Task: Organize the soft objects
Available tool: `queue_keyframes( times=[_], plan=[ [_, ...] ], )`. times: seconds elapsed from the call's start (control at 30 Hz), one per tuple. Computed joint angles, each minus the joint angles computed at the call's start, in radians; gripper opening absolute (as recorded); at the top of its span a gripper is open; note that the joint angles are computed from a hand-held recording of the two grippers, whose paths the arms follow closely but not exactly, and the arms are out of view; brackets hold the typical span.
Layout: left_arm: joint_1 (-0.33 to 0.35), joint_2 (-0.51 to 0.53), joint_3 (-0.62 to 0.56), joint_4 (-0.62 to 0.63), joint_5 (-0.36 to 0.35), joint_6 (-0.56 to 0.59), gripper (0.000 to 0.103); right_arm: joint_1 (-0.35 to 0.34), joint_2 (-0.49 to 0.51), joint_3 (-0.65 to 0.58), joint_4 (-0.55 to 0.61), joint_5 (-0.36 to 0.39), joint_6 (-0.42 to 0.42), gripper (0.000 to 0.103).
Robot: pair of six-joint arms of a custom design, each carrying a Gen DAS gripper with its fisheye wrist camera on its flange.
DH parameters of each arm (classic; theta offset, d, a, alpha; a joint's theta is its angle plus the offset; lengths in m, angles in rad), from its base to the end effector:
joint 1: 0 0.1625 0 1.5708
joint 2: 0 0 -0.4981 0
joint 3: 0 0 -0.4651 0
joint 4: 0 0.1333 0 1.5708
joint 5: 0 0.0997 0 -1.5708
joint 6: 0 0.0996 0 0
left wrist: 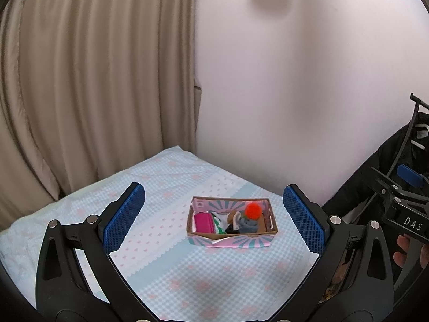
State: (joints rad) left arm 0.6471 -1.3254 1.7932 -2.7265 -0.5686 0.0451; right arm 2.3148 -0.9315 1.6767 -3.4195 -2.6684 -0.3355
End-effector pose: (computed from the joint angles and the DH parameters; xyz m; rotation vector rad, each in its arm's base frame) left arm -0.3854 -0.5635 0.4578 0.6454 2.1576 -1.2312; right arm 0.5235 -0.5028 0.3154 0.3606 -1.9839 1.3715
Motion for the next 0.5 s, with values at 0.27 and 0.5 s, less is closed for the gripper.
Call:
queue_keyframes(
  times=[0.27,0.5],
  plan=[
    [-0.006,0.008,0.012,-0.086,0.029,0.055,0.103,-0.003,0.0,-0.003,0.003,0.006,0.003,0.103],
    [0.002,0.036,0.006,-0.134,0.07,0.104,0.103,-0.006,0.0,-0.004,0.021,0.008,0.015,0.103]
  ],
)
